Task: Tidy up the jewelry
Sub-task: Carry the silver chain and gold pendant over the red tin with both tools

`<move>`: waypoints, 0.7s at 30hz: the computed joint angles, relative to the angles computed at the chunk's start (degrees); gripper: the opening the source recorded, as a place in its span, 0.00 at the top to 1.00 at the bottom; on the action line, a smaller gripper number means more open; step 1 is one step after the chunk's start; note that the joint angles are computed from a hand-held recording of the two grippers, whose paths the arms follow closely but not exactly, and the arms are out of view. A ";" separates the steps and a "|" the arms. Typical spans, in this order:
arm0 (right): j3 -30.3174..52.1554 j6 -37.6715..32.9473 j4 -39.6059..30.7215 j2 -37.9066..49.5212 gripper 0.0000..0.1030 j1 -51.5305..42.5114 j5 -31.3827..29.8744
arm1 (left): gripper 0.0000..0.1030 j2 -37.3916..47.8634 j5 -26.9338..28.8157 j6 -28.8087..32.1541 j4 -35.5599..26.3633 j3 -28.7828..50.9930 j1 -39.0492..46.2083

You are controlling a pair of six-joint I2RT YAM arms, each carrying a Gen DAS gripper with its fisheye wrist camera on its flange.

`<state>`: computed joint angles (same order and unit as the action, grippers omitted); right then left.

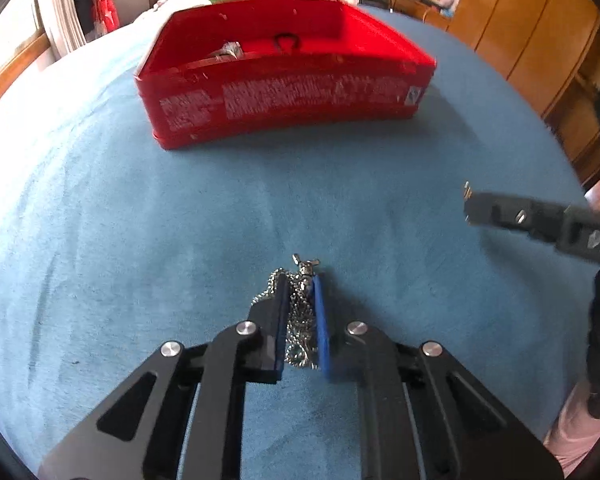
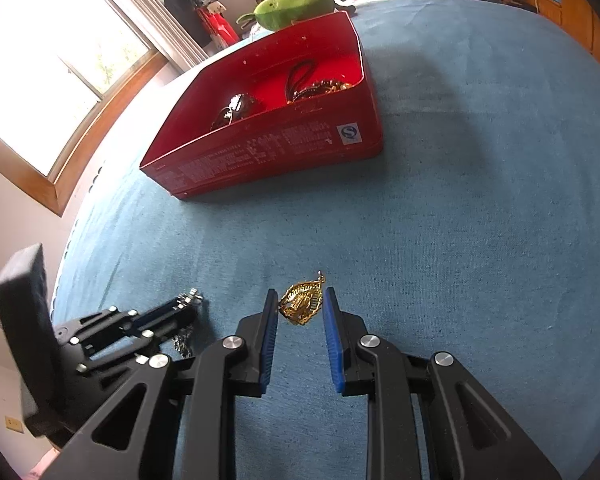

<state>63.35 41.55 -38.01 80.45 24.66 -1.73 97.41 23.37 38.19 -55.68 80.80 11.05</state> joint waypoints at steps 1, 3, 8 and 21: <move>0.09 -0.05 -0.01 -0.03 0.78 0.01 0.01 | 0.90 -0.09 0.96 0.17 -0.74 0.94 0.76; 0.09 -0.16 0.34 -0.39 0.78 -0.12 -0.41 | 0.90 -0.29 2.78 0.55 -2.52 2.74 2.13; 0.79 -0.54 0.71 -0.54 0.78 0.06 -0.76 | 0.90 -0.78 6.74 1.57 -6.47 7.06 5.07; 9.30 -3.89 -4.53 2.33 0.78 0.38 2.03 | 0.90 3.23 9.11 -2.64 -9.95 19.95 3.85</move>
